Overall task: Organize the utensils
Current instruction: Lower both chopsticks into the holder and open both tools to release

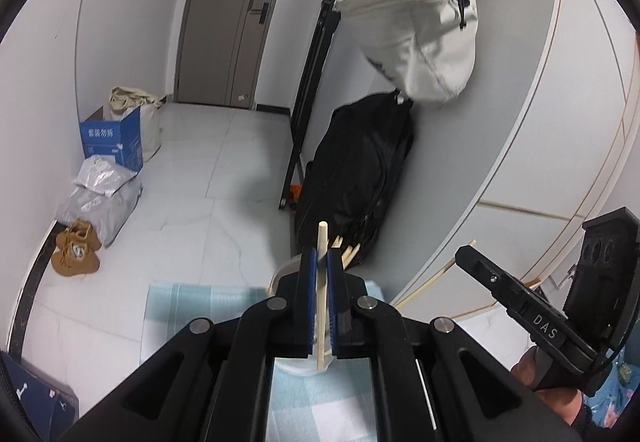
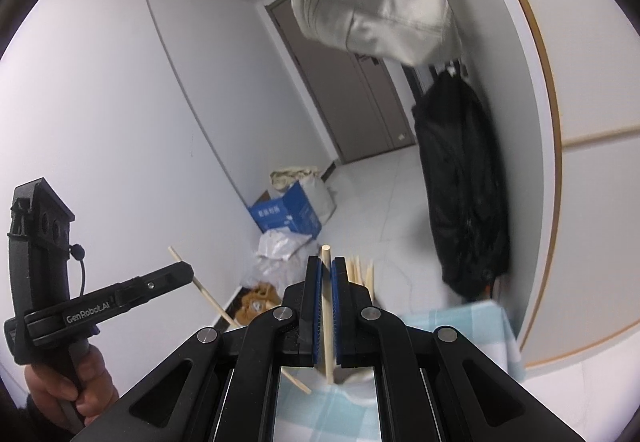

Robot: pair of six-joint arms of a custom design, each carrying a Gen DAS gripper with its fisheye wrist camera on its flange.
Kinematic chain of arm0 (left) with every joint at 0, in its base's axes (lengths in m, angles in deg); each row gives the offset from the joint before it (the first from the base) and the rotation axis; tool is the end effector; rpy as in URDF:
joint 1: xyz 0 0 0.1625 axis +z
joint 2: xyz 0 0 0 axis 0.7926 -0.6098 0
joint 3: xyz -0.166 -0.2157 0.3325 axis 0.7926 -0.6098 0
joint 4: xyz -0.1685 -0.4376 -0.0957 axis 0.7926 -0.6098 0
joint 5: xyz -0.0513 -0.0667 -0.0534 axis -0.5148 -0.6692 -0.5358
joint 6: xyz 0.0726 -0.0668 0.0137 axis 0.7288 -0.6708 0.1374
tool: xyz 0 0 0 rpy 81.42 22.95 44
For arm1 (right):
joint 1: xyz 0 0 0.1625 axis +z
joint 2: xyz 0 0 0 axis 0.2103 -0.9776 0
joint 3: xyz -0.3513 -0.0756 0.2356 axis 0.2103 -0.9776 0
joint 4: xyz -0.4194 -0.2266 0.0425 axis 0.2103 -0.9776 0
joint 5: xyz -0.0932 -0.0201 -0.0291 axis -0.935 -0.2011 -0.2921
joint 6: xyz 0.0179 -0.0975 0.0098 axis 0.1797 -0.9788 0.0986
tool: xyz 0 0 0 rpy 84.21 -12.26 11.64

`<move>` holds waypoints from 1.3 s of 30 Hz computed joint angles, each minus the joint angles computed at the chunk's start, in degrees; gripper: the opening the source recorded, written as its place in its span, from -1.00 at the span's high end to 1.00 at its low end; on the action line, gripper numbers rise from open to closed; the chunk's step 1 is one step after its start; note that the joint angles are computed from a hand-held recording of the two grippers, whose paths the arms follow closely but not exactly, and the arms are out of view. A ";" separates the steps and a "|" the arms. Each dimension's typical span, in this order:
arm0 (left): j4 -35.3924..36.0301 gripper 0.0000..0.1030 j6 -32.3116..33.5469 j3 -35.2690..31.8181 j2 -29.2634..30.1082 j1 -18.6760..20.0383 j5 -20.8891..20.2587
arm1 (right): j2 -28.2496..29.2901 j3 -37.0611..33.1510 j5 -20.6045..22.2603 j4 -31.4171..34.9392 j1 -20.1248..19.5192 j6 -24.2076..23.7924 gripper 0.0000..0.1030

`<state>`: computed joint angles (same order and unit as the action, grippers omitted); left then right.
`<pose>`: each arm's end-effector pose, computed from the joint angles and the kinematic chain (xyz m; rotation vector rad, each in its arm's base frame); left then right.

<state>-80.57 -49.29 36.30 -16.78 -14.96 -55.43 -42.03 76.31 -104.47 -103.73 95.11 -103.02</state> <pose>-0.4152 -0.5732 0.3038 0.5665 2.4988 -1.1137 0.3060 -0.5857 0.3745 0.7156 -2.5983 1.3263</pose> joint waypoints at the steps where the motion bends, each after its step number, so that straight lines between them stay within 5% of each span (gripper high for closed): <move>1: -0.25 0.98 0.76 -1.05 0.60 0.05 0.42 | 0.55 -1.17 -0.31 0.15 0.33 -0.15 0.92; 16: -1.39 0.98 7.19 -8.40 6.17 2.86 1.82 | 8.72 -13.93 -1.66 4.11 1.42 -2.26 0.92; 39: 6.64 0.98 5.18 -10.24 8.85 7.41 -3.23 | 13.92 -16.50 -3.43 11.73 -0.46 -4.03 0.92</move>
